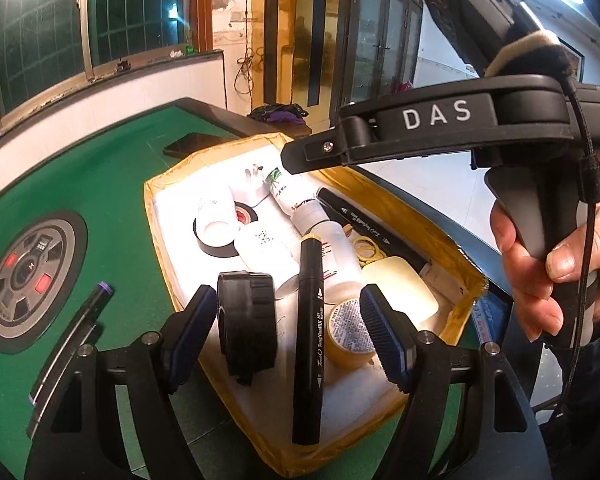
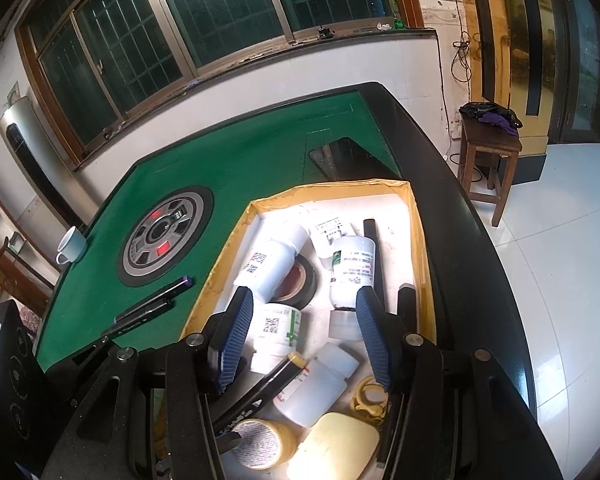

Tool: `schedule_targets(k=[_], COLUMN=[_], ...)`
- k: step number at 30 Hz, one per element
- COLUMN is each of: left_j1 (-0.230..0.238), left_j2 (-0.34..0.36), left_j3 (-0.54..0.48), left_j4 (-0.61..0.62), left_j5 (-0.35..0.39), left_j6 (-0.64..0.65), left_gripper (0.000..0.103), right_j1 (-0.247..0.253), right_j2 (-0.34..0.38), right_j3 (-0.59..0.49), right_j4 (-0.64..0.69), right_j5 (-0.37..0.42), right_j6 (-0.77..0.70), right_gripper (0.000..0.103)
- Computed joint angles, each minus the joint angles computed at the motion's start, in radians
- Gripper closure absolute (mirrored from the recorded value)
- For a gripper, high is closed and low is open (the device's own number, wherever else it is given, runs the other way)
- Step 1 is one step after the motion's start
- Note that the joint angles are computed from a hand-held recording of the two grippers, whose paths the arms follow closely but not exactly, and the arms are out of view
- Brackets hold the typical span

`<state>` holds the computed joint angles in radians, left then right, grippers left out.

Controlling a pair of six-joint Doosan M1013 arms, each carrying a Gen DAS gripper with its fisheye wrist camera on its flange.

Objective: Organize rigid objects
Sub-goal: 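Lower the plug into the tray with the left tool while the right tool lowers the bottle, then open both tools and withdraw them from the tray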

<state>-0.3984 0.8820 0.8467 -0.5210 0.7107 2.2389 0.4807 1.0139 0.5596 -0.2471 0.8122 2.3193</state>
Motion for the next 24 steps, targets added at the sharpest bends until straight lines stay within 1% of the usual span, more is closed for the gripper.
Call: schedule_targets(k=[8,14,20,22,24], left_j1=[0.004,0.014,0.031,0.038,0.043], left_j2=[-0.032,-0.052,-0.060,-0.063,-0.063], left_j3=[0.052,0.088,0.104,0.109,0.112], left_j4=[-0.007,-0.015,-0.021,-0.022,-0.024], left_j5=[-0.061,-0.112,-0.130,-0.138,-0.141], left_j6=[0.031,0.046,0.035,0.029,0.027], left_gripper=[0.030,0.030,0.030,0.030,0.030], right_j1=[0.011,0.023,0.037,0.041,0.047], right_j2=[-0.010,0.006,0.041,0.057,0.084], right_j3=[0.012,-0.025,-0.097,-0.130,-0.185], right_j4=[-0.016,-0.010,-0.003,0.008,0.012], right_j5=[-0.020,-0.011,0.023,0.040,0.072], right_j6=[0.018,-0.001,-0.024,-0.040,-0.057], right_gripper=[0.054,0.054,0.054,0.054,0.054])
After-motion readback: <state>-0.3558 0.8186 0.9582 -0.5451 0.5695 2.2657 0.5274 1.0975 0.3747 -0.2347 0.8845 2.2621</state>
